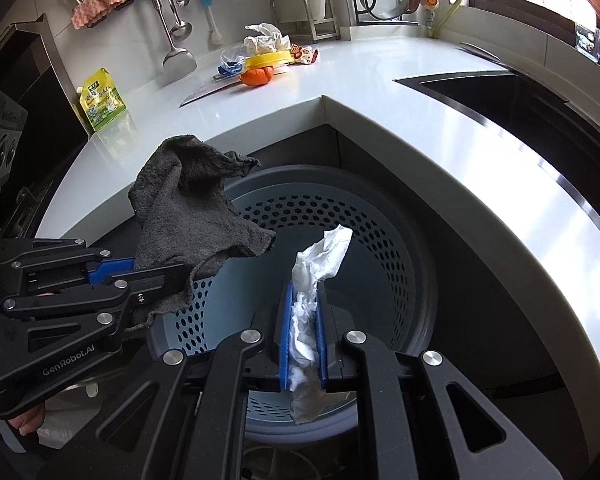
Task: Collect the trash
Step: 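Open both tools to drop the cloth and tissue into the bin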
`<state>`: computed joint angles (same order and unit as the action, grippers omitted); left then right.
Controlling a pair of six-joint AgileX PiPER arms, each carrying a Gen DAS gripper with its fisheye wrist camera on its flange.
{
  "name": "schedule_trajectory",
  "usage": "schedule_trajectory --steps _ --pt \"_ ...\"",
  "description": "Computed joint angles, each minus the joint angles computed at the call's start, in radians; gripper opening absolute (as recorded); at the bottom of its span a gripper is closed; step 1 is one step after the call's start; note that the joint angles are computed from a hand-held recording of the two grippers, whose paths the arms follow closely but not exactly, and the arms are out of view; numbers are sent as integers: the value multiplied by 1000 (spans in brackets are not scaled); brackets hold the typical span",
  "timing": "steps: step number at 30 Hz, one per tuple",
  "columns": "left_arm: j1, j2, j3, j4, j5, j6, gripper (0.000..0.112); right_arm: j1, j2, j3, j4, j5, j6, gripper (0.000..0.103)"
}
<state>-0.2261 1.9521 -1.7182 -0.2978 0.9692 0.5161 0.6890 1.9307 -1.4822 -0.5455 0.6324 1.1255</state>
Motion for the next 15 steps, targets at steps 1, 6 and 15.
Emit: schedule_trajectory --steps 1,6,15 --pt "0 4 -8 0 3 -2 13 -1 -1 0 1 0 0 12" --pt "3 18 -43 9 16 -47 59 -1 -6 0 -28 13 33 36" --pt "23 21 -75 -10 15 -53 75 -12 -29 13 -37 3 42 47"
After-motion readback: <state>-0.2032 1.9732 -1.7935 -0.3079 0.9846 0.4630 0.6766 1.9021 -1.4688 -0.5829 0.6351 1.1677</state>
